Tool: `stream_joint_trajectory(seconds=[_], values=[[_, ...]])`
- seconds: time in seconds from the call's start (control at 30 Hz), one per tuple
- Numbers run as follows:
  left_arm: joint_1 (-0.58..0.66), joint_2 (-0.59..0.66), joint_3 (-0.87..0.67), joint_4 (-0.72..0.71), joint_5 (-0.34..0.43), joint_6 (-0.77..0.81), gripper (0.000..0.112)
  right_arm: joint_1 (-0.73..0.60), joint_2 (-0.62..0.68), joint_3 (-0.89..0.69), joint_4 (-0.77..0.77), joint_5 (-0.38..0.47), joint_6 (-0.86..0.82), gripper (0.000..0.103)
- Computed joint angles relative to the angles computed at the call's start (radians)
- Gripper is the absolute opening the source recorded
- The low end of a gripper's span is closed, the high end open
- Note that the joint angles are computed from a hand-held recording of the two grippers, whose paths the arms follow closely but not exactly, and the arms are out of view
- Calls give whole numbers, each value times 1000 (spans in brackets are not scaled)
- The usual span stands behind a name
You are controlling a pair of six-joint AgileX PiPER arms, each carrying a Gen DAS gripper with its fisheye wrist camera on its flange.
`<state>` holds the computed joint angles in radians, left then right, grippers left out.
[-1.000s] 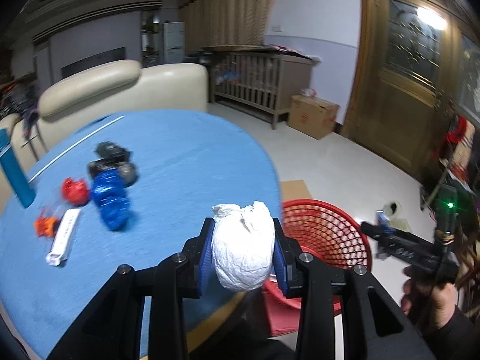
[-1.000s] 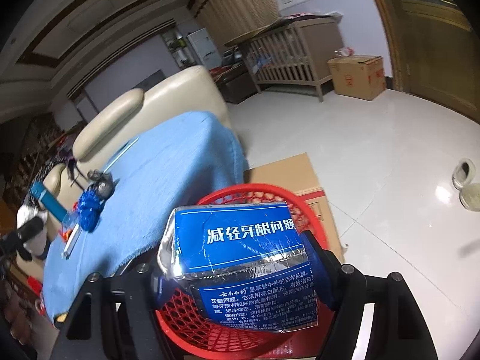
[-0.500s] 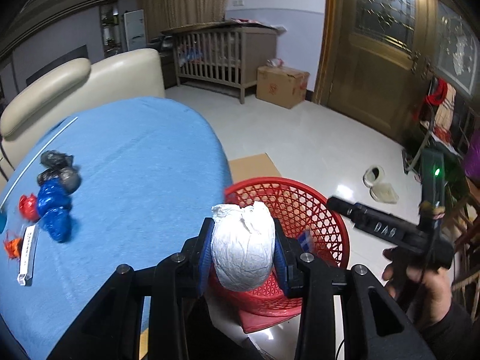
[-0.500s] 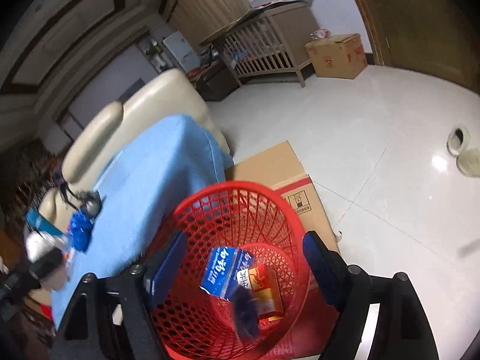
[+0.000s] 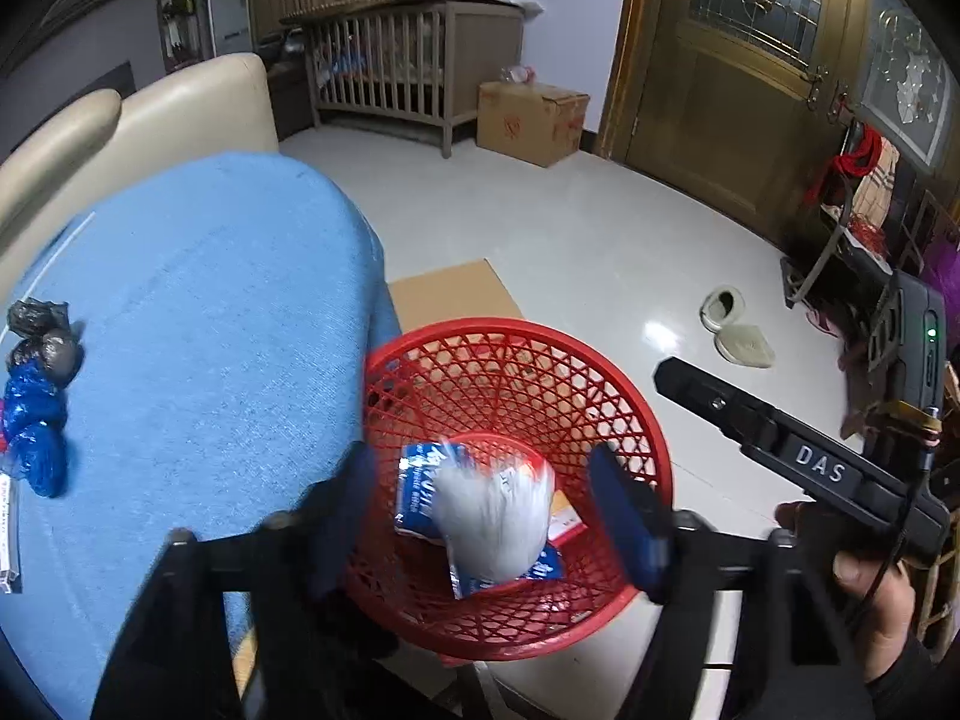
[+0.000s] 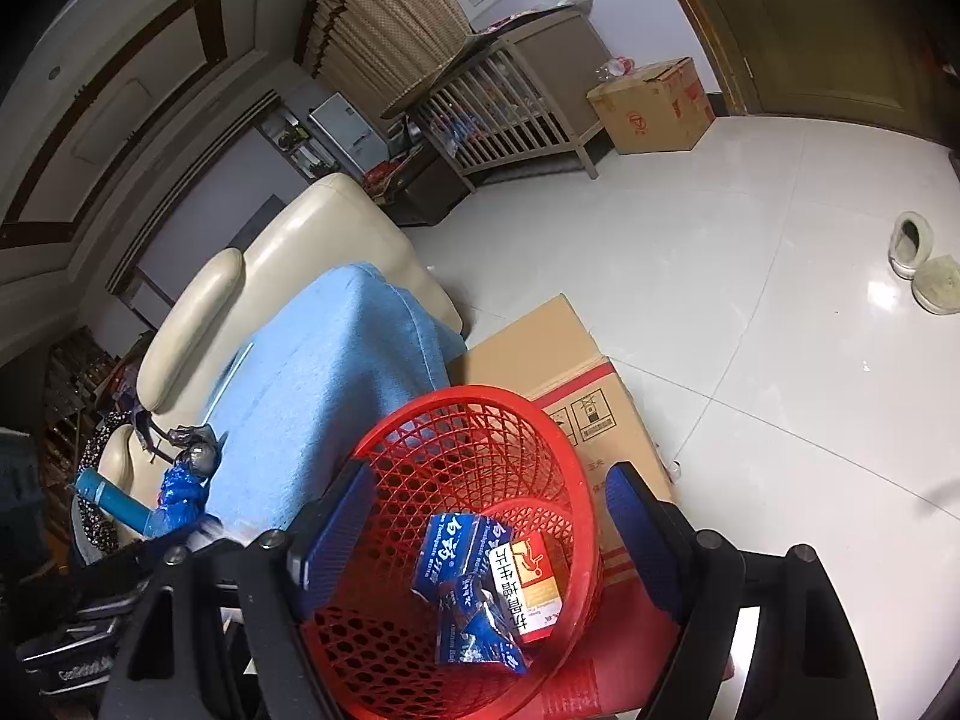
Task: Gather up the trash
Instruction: 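Drop the blue box and tissue ball into the red basket with both grippers, then grasp the white medicine box with the left gripper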
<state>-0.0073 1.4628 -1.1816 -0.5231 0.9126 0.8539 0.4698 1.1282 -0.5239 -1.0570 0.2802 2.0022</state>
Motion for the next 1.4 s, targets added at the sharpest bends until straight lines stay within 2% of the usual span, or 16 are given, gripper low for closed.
stream_joint_trajectory(seconds=[0.13, 0.27, 0.37, 0.53, 0.67, 0.83, 1.03, 1.2, 1.4], values=[[57, 5, -21, -3, 25, 0, 76, 0, 1, 8, -39, -8, 53, 82], [181, 28, -50, -53, 78, 14, 76, 15, 6, 5, -43, 0, 63, 82], [254, 41, -56, -58, 76, 26, 76, 40, 20, -14, -47, 12, 70, 82], [394, 62, -72, -88, 108, 78, 76, 98, 66, -69, -30, 32, 44, 82], [554, 68, -72, -129, 128, 170, 76, 150, 111, -128, 10, 61, -8, 82], [722, 134, -133, -162, 147, 187, 76, 221, 192, -218, 62, 82, -77, 82], [824, 314, -352, -149, 166, 105, 77, 306, 293, -355, 154, 117, -223, 82], [804, 486, -596, -66, 186, 11, 77, 357, 368, -468, 241, 150, -365, 82], [770, 681, -890, 2, 286, -90, 77, 377, 442, -562, 349, 172, -517, 82]])
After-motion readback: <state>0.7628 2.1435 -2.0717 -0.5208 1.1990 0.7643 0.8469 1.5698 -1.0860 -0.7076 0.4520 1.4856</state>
